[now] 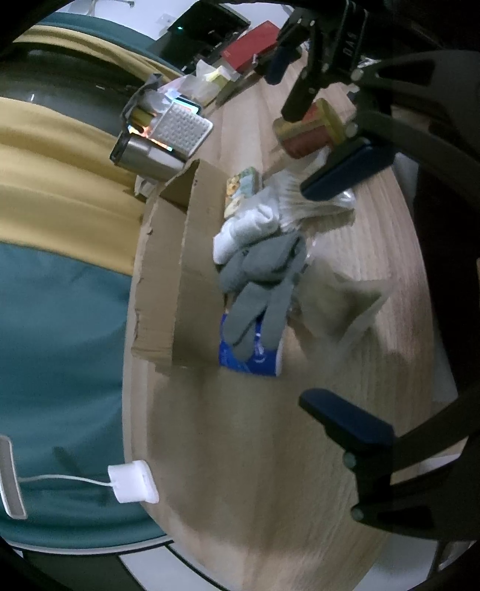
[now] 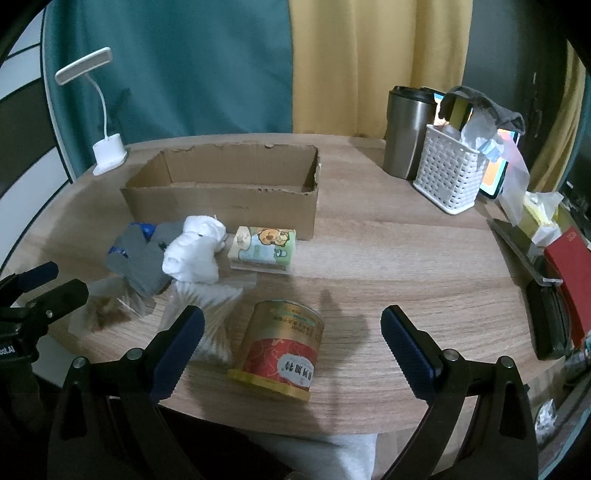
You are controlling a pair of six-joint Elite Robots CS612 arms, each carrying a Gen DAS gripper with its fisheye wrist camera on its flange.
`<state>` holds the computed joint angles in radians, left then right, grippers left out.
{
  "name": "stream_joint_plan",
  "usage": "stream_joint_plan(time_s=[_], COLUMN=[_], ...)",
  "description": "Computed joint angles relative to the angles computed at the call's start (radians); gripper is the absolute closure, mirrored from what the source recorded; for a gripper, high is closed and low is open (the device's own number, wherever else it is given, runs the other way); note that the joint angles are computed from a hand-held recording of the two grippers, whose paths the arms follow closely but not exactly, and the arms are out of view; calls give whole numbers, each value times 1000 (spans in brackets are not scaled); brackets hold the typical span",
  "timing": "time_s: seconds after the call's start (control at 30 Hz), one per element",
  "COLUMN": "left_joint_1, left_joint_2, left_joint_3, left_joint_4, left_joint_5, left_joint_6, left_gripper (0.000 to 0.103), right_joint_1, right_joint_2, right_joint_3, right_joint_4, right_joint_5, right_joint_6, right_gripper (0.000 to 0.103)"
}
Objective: Organize objects
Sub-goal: 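Move both tools toward the items in front of the cardboard box, then grasp the clear food bag with the left tool while the right tool grasps the red tin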
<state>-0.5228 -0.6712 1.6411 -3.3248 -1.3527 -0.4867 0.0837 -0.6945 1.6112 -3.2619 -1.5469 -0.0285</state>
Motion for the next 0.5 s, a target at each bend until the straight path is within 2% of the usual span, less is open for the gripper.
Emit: stream_joint_plan(time_s=[0.5], left_joint_1=[13], left_joint_2=[28], left_joint_3=[-40], left_joint_4=[92], left_joint_5=[-23], left_joint_6=[-9], left_gripper=[1], right_joint_1=[-5], right_joint_2=[25], right_joint_3=[-36], right_joint_4=[77], right_joint_5=[7], right_joint_6=[6], right_gripper=[5])
